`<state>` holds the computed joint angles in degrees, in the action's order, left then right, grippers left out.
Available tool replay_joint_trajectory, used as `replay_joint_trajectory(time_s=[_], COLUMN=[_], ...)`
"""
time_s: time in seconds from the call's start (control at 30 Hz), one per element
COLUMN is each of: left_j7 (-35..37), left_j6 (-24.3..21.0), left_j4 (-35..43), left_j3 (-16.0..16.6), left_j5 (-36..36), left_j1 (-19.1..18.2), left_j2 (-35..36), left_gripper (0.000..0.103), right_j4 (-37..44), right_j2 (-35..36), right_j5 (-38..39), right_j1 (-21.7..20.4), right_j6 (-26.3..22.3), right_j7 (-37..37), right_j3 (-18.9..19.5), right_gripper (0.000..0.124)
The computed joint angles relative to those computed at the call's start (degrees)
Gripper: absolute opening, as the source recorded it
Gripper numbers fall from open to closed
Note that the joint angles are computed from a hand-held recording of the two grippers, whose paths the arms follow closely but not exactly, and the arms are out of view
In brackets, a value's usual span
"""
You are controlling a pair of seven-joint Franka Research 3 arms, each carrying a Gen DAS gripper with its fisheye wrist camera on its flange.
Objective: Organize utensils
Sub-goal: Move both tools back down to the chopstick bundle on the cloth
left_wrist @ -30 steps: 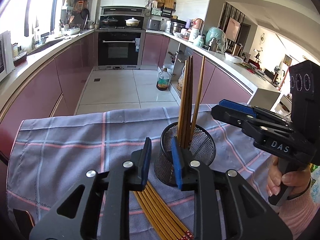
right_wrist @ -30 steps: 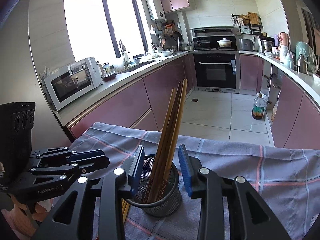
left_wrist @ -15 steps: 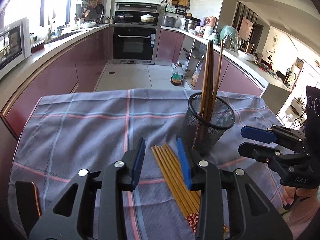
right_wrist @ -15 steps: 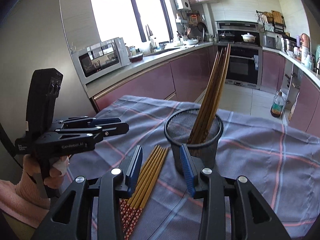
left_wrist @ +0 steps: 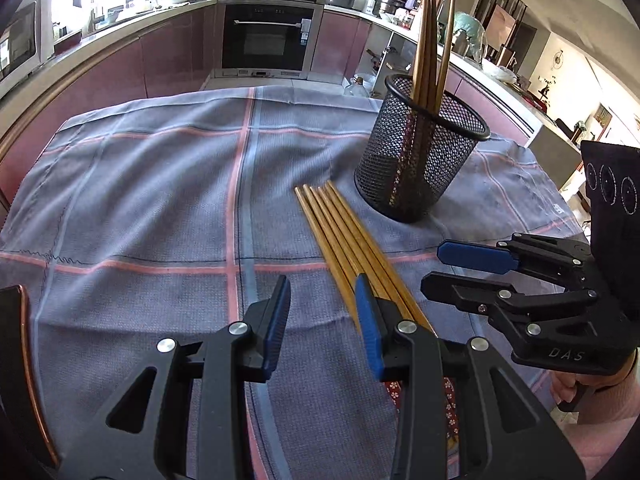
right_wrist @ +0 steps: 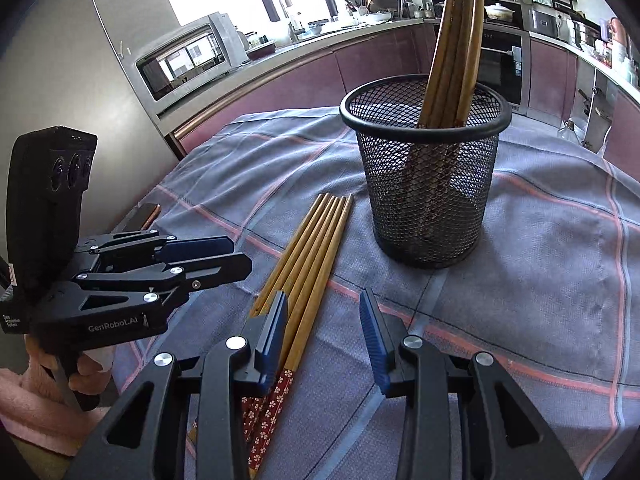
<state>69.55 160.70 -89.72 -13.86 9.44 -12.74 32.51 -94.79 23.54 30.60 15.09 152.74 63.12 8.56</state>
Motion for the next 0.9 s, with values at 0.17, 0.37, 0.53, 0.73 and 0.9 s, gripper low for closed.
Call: replay_joint_trajectory(time_s=[0.17,0.37,0.53,0.73,0.9], left_j7=[0.3,0.4,0.1,0.5,1.1], left_j6=[-0.8,-2.5,-2.9,-4.0,-4.4], left_j4=[0.6,2.1,3.0,3.7,3.5], left_j3=[-0.3,-0.2,0.3,0.5,0.6], left_j5=[0.1,0.0,0.5,1.2,1.6], left_j1=[-0.3,-0.9,-1.4,-1.6,-1.8], left_j2=[0.7,1.8,2.3,2.6,2.4], left_gripper=[0.033,0.033,0.033,0.033,0.029], right_j4=[0.3,0.5,0.4,0.4,0.1], right_j2=[0.7,1.4,1.6,1.7,1.5], right_j5=[-3.1,-6.8,-8.5,-9.1,-10.8], right_j1=[1.4,2.6,3.0,2.7,3.1], right_j6=[0.0,0.4,1.2,1.3,1.6], right_j7=[2.5,5.5,6.4,6.8,7.9], right_j3=[-1.2,-2.1,-2.1,-2.0,-2.6], right_gripper=[0.034,0.030,0.030,0.030,0.024])
